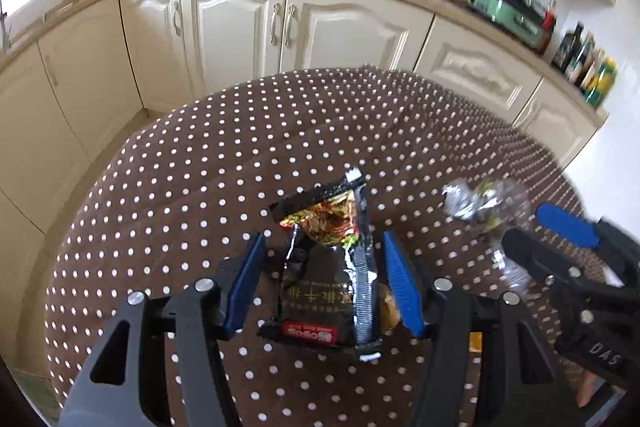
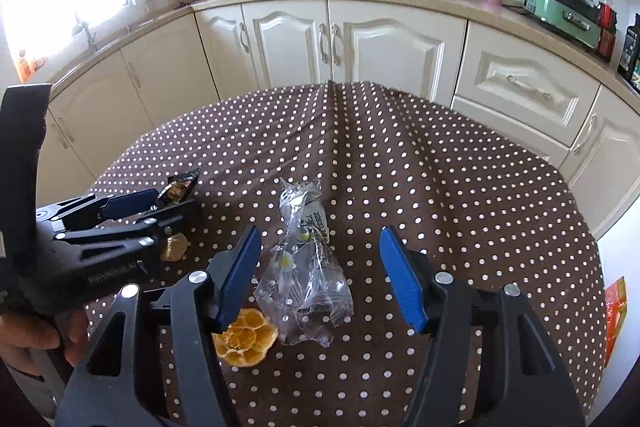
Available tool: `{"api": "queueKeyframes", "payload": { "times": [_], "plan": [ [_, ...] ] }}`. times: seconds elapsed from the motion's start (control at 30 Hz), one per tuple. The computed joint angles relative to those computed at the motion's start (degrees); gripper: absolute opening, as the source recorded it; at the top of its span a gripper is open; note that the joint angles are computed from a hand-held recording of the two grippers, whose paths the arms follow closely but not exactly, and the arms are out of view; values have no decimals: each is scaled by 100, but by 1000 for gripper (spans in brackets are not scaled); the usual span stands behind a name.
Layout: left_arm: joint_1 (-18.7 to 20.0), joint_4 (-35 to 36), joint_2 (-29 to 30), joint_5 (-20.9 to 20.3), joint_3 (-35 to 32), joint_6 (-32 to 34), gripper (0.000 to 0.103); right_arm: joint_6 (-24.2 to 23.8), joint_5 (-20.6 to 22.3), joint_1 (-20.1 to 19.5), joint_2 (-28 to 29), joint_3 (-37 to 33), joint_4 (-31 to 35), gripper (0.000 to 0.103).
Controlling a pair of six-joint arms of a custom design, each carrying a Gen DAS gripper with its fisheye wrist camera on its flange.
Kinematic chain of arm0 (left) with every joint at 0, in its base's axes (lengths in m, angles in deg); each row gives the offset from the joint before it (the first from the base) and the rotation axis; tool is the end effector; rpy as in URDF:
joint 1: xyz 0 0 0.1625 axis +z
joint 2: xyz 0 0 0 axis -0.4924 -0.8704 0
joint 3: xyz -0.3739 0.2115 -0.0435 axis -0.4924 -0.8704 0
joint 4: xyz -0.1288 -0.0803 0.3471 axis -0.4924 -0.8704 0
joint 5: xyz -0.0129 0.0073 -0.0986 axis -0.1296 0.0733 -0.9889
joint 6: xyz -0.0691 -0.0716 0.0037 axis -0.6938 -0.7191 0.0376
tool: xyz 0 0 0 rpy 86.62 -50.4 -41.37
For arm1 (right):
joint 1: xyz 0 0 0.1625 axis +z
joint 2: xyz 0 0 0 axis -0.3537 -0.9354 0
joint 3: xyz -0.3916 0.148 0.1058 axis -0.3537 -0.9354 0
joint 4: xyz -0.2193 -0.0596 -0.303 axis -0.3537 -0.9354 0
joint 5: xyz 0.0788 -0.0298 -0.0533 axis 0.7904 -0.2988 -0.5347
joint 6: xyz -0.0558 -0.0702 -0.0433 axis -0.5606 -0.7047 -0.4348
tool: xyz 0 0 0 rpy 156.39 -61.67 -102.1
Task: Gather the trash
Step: 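Grasp the black chip bag with left tool while right grasps clear wrapper, then carry chip bag and clear wrapper over the blue bin and open both tools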
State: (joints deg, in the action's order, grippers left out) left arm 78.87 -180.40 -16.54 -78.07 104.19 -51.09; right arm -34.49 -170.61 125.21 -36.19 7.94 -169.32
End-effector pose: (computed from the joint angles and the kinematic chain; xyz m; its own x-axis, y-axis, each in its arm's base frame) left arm -0.4440 -0.7907 0.1170 -0.6445 0.6103 -0.4607 0.7307 0.6690 -0.1361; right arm 0.2295 -0.6580 0.3500 -0.7319 0.2849 0.6190 -0.2960 0.6854 -0.6653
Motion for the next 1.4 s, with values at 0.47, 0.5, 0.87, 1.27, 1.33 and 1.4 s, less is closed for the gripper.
{"api": "queueKeyframes", "payload": {
  "times": [0.47, 0.5, 0.87, 1.27, 1.33, 1.4],
  "plan": [
    [39, -1062, -1072, -466, 1647, -86, 18, -414, -201, 238, 67, 33, -467, 11],
    [41, -1136, -1161, -483, 1760, -94, 18, -444, -181, 289, 75, 22, -487, 11],
    [203, -1992, -2704, -324, 3633, -189, 18, -455, 89, 1046, 628, -385, -143, 11],
    [781, -2574, -4411, 384, 5185, -259, 18, -151, 841, 1582, 2032, -1831, 1020, 11],
    [904, -2655, -4601, 474, 5363, -275, 18, -89, 965, 1624, 2320, -2124, 1231, 11],
    [1077, -2686, -4776, 484, 5532, -329, 18, -16, 1080, 1642, 2522, -2311, 1376, 11]
  ]
}}
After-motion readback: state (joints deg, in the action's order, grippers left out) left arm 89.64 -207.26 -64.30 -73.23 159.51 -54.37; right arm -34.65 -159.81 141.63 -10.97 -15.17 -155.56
